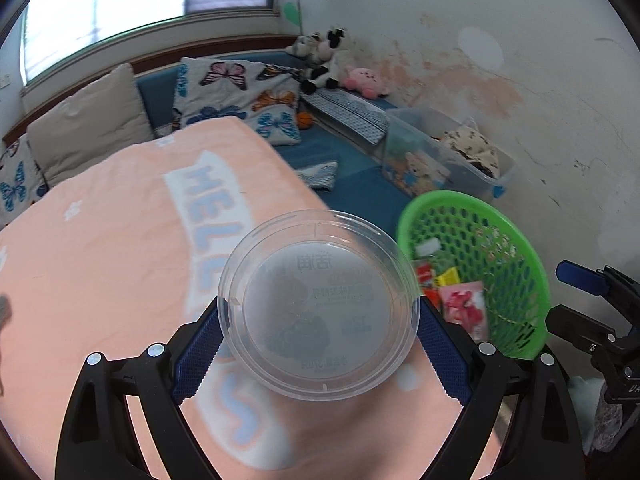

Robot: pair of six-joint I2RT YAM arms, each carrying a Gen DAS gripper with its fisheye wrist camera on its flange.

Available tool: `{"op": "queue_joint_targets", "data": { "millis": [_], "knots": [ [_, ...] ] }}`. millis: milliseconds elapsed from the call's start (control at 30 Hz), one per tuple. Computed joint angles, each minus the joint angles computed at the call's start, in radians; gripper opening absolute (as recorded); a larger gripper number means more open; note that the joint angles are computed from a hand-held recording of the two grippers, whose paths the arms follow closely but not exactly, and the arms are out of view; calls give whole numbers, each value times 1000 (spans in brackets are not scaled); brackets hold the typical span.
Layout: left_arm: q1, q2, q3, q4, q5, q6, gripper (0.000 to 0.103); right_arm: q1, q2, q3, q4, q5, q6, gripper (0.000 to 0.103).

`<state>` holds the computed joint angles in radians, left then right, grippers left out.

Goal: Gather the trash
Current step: 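Carry the clear tub with the left gripper over the green basket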

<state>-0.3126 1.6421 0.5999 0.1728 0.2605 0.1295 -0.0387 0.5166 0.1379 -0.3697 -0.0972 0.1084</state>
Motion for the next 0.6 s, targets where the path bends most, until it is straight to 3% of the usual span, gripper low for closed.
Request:
{"op": "queue_joint_targets", "data": {
  "millis": [267,600],
  "knots": [
    [-167,86,60,6,-52,-80,89,-417,-117,8,-169,-248,-223,79],
    [-290,220,151,-4,-93,-149,89,-784,-28,26,-206,-461,-461,79]
  ]
}}
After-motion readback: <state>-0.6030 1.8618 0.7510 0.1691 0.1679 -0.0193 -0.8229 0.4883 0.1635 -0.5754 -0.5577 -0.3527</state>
